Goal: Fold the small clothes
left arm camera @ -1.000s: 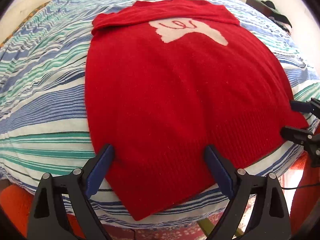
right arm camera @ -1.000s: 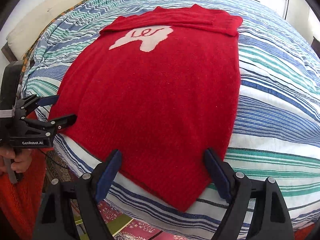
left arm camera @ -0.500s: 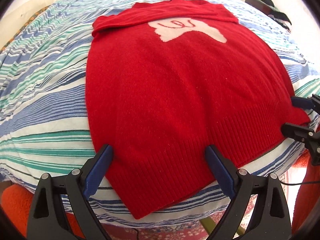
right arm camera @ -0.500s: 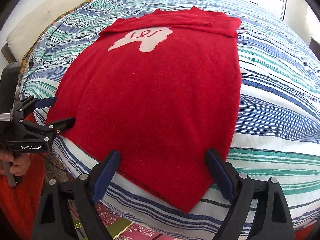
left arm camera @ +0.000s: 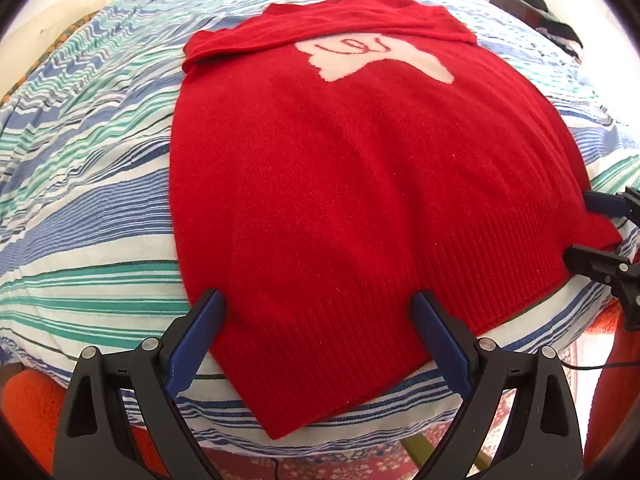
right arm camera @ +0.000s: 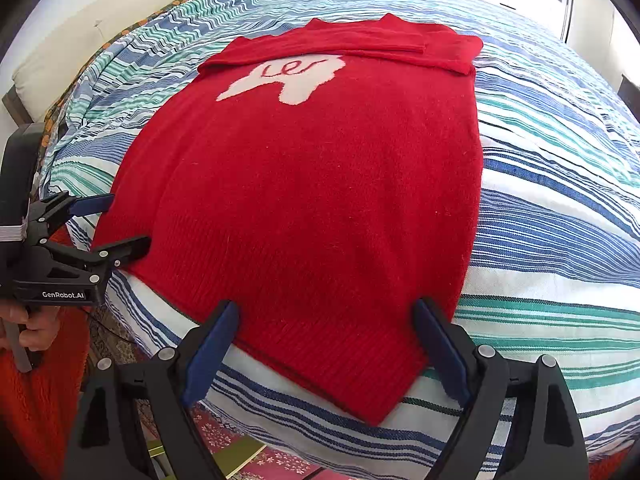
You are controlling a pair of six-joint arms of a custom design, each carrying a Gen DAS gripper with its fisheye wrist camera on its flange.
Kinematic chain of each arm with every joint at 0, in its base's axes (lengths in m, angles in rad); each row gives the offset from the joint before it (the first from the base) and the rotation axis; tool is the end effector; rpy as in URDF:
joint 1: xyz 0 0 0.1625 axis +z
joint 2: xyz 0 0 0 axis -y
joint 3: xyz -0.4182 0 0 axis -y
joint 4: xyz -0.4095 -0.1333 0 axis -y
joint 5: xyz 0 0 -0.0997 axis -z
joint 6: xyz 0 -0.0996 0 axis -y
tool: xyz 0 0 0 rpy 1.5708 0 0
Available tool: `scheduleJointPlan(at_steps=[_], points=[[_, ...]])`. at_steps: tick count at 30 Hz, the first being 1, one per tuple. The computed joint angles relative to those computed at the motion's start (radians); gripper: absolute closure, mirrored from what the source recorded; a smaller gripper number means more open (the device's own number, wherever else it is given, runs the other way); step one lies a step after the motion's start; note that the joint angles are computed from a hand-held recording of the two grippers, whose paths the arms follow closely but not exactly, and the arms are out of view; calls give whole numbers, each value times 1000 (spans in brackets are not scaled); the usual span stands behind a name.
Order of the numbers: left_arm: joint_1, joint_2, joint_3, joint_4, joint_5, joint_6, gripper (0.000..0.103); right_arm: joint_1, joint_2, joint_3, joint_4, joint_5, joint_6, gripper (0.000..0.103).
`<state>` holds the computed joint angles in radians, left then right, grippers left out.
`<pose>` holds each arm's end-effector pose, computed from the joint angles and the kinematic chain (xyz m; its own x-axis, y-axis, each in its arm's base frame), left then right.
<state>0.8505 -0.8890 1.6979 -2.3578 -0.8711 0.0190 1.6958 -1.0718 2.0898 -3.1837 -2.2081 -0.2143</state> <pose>-0.2765 -0.6144 0.1126 -0.5531 0.5294 -0.6433 0.6701 0.7415 0.0341 0.1411 -0.5291 0.1708 -0.7979 0.0506 0.6007 -0.2793 0.8520 -0.4428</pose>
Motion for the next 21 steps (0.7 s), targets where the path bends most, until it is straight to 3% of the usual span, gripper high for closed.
scheduleJointPlan(at_steps=[21], points=[[-1,1,-7,37,1,5,7,4,-3,-4,24,-8,7,14]])
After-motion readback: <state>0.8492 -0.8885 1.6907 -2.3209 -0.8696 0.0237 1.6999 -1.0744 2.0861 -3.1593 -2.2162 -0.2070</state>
